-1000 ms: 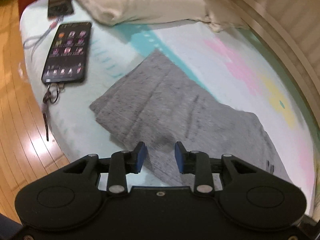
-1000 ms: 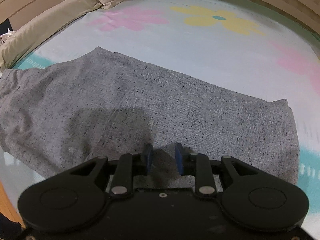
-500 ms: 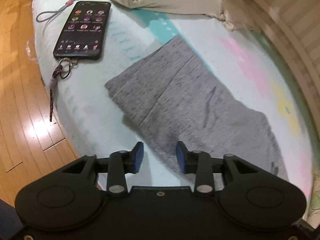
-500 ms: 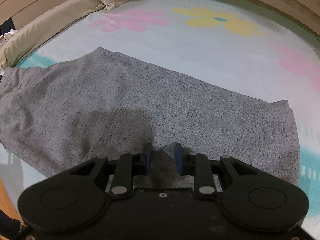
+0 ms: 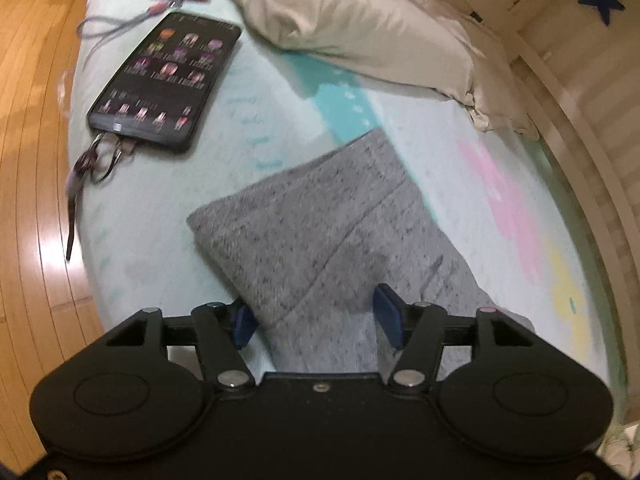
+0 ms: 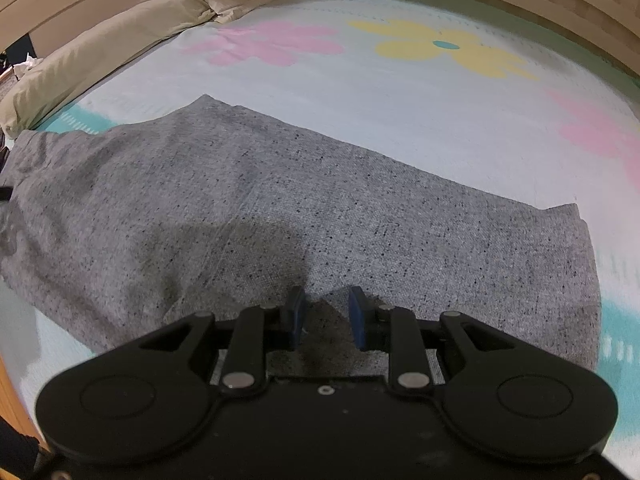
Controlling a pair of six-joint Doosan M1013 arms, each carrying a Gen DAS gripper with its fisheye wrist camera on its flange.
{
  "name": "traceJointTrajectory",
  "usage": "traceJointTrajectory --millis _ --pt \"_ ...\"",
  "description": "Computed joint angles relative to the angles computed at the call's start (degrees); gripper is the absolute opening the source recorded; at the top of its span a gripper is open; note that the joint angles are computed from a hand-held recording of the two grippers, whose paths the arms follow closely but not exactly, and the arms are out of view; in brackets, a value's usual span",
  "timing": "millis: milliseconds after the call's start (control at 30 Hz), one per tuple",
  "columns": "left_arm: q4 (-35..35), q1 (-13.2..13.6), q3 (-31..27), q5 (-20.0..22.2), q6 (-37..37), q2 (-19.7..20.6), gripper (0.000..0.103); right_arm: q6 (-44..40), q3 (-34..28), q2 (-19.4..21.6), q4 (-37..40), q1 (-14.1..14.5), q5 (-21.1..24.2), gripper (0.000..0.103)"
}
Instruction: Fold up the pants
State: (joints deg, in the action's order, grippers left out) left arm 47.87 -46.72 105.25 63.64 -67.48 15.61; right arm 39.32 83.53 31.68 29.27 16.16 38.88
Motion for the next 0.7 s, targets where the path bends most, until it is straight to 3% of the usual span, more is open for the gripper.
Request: traceJointTrajectory --millis 133,200,267,333,567,700 --pt "2.2 -0.2 0.6 0.3 -4.9 0.0 0.065 -1.5 0.2 -0.1 1.6 -0.4 0.1 0.026" --pt "2.7 -0.3 1.1 0.3 -8.2 -0.4 0.053 -2.2 0.2 -0.1 2.3 -0.6 0.4 0.026" --pt "6.6 -0.8 2.5 -1.3 -12.5 -1.1 0.031 -2.7 0.1 0.0 2.9 -0.8 0.9 0.026" --pt "8.9 -1.5 2.2 0.2 -13.3 -1.2 0.028 -2.7 -0.1 0.0 3.1 -1.0 1.4 0.026" --pt "12.7 -3.0 -5.3 7.6 1.5 0.3 0.027 -2.9 -0.4 -0.2 4.4 -1.9 3.4 0.026" --pt "16.0 -3.6 -10.9 8.1 10.7 2.4 0.027 -2.1 -0.5 -0.3 4.6 -2.7 3.9 0.026"
